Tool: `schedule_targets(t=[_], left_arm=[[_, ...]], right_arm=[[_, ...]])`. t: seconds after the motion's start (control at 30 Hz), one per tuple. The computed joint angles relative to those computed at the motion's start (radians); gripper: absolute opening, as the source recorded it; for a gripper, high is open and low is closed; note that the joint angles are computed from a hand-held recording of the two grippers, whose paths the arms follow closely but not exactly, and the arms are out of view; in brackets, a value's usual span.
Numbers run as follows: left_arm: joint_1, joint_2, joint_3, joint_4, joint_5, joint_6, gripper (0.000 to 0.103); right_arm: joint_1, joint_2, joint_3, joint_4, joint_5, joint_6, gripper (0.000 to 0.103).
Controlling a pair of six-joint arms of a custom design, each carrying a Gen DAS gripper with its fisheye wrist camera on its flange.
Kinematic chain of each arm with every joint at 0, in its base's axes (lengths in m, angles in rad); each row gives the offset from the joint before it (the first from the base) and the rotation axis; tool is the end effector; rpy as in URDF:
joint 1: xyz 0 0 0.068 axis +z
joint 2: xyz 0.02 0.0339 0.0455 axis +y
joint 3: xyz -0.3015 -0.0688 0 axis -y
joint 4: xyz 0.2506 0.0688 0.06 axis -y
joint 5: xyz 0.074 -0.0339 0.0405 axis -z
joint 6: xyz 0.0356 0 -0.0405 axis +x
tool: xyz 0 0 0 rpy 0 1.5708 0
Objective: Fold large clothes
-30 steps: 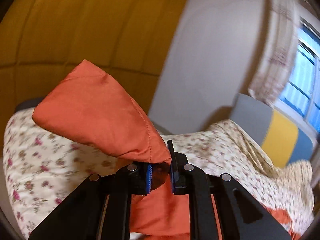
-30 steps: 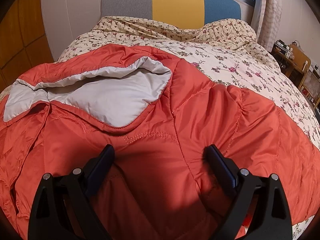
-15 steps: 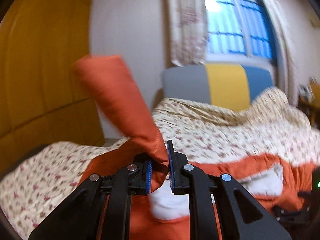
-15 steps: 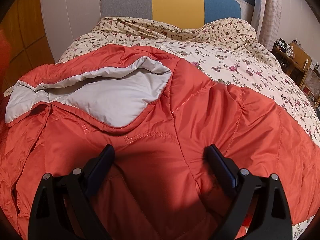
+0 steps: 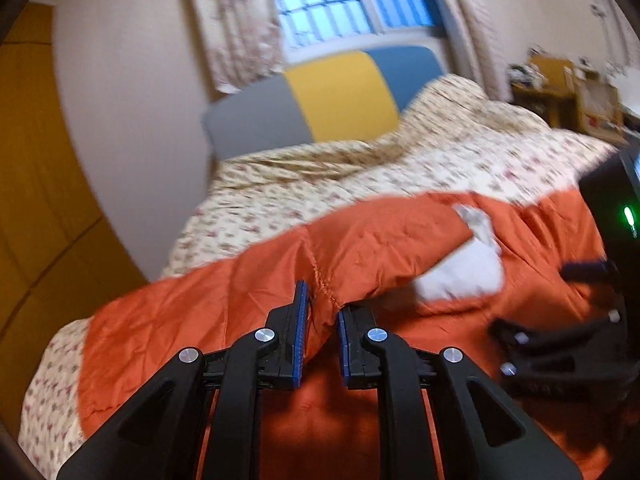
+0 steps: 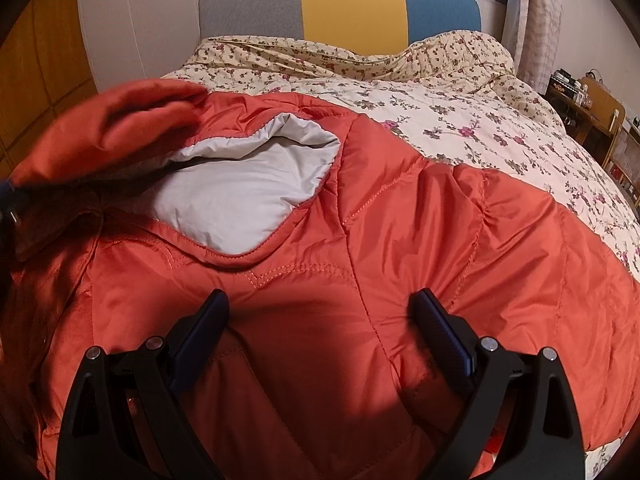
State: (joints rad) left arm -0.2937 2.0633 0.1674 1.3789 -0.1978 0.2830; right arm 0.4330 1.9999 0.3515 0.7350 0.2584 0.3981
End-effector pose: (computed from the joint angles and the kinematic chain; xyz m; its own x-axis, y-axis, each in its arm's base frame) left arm 0.2260 -0.0611 0.0687 -0.4207 0.4133 -0.8076 0.2477 0.9087 0.3360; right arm 0.2326 0.0975 0.0473 -0.7647 0.0594 -0.6417 0.0353 0.9981 0.0504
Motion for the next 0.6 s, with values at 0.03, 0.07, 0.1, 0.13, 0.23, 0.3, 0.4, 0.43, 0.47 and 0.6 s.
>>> schedule_targets(t=[0.03,0.07,0.1,0.13,0.23,0.3,0.4,0.43,0.47,0.6], left_arm=[[0.005,0.012,-0.006,0.011,0.024,0.012,0.013],[0.004,0.019,-0.007,0.007,0.046,0.025,0.013],[0.003,0.034,-0.011,0.016,0.061,0.045,0.013],[-0.004,0.056,-0.019,0.04,0.057,0.054,0.013],[-0.006,0.047,0.013,-0.057,0.053,0.063,0.013],[-0.012,0.044,0.042,-0.14,0.047,0.067,0.013],[-0.024,0.027,0.067,-0.217,0.033,0.072,0.016],[-0.023,0.018,0.066,-0.23,0.038,0.076,0.026],[-0.016,-0.003,0.061,-0.251,0.061,0.078,0.036],[0.023,-0.035,-0.072,-0.036,0.15,0.06,0.082]], right_arm=[[-0.001,0.0,-0.002,0.003,-0.002,0.001,0.093],[0.0,0.0,0.0,0.001,-0.002,0.003,0.093],[-0.002,0.0,-0.001,0.002,-0.004,0.003,0.093],[-0.003,0.001,-0.003,0.005,-0.005,0.004,0.093],[-0.008,0.001,-0.006,0.013,-0.011,0.003,0.093],[-0.009,0.001,-0.006,0.012,-0.011,0.004,0.093],[-0.012,0.003,-0.008,0.018,-0.016,0.005,0.093],[-0.012,0.004,-0.006,0.016,-0.016,0.005,0.094],[-0.011,0.005,-0.005,0.015,-0.014,0.005,0.094],[-0.012,0.006,-0.004,0.017,-0.017,0.005,0.094]])
